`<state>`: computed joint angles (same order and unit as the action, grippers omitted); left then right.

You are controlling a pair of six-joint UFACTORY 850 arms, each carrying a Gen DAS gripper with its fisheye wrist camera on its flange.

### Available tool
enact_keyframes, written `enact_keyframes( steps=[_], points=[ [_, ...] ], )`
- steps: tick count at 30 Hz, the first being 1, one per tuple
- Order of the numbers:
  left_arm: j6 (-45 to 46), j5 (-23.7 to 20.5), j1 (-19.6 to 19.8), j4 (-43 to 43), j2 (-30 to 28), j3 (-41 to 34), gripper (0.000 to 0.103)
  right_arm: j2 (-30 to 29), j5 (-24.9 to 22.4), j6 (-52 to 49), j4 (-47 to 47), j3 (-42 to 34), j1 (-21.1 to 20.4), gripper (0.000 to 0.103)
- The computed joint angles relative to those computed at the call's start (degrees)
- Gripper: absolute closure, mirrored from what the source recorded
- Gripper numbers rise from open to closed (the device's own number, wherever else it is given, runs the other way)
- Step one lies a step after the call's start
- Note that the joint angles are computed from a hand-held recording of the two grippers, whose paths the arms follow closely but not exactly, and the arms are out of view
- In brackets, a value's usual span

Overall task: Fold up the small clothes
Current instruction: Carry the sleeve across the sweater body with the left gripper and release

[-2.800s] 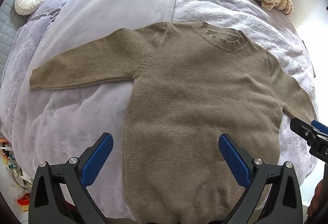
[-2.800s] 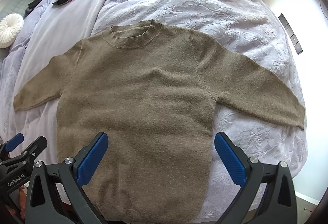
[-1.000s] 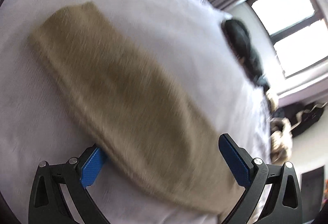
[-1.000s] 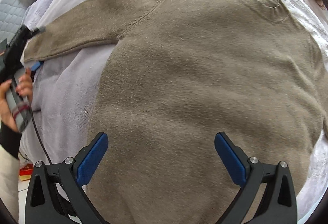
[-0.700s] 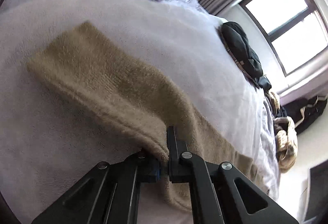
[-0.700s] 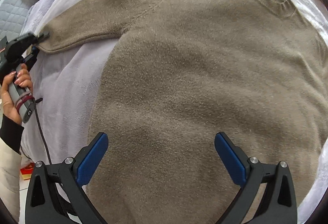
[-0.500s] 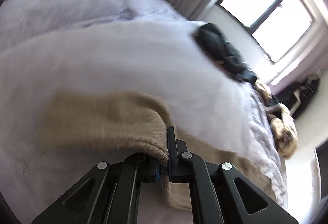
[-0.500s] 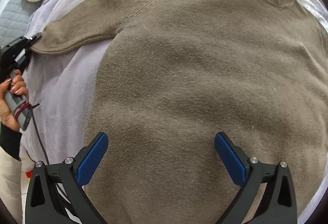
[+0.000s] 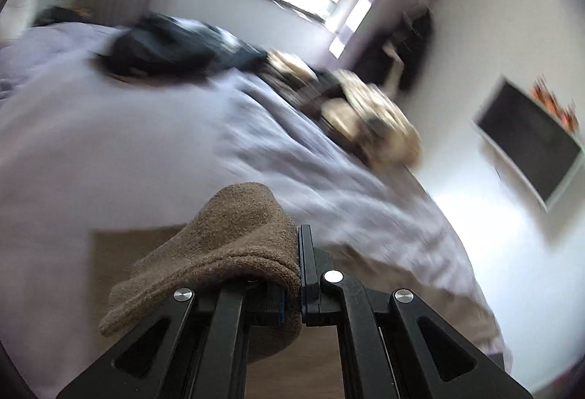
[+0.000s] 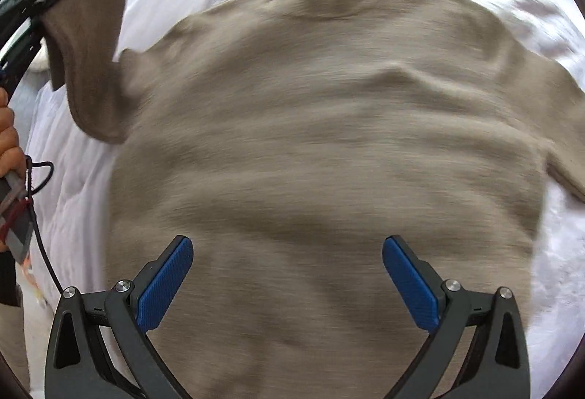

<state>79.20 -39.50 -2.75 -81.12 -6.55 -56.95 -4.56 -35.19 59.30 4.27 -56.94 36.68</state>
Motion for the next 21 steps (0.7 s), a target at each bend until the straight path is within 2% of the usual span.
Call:
enact_keyframes(
  steps=[3, 4, 7, 8, 9, 10, 11, 14, 16, 18, 21],
  points=[
    [-3.95, 4.08, -7.62, 5.67, -1.49, 0.11, 0.097, 3.92, -0.58, 1.04, -0.26, 4.66, -2.11, 0.0],
    [-7.56, 6.41, -10.35, 9.73, -2.35, -0.14, 0.097, 4.62, -0.75, 2.29, -0.63, 5.71, -2.32, 0.0],
    [-19.31, 11.25, -15.35, 23.05, -4.66, -0.42, 0.096, 6.06, -1.03, 3.84, -0.39, 7.96, -2.7, 0.0],
    [-22.63, 12.23, -16.16, 27.16, -5.1, -0.06, 0.076, 6.01, -0.83, 4.4, -0.39, 8.27, -2.56, 0.0],
    [-26.62, 13.16, -16.68, 32.17, -5.08, 0.97, 0.035, 6.05, -0.68, 4.6, -0.22, 8.53, -2.54, 0.0],
    [-29.25, 14.2, -16.9, 34.95, -5.08, 1.64, 0.02, 5.36, -0.51, 5.45, -0.3, 8.03, -2.06, 0.0],
    [-29.73, 15.57, -17.1, 35.33, -4.39, 2.58, 0.017, 5.23, -0.26, 5.67, -0.23, 8.0, -2.04, 0.0],
    [-26.99, 15.3, -15.52, 35.05, 0.32, 5.76, 0.017, 5.31, -0.73, 6.64, -1.68, 7.5, -2.22, 0.0],
    [-23.89, 15.37, -12.6, 33.93, 3.54, 7.31, 0.017, 4.75, -1.08, 8.98, -4.99, 6.29, -1.81, 0.0],
    [-23.15, 15.54, -8.92, 34.49, 4.05, 6.58, 0.017, 3.45, -1.5, 10.55, -8.9, 3.83, -1.28, 0.0],
    [-32.89, 16.34, -3.88, 43.38, -0.41, 1.53, 0.017, -1.68, -2.33, 9.36, -16.77, -3.33, -0.14, 0.0]
  ],
)
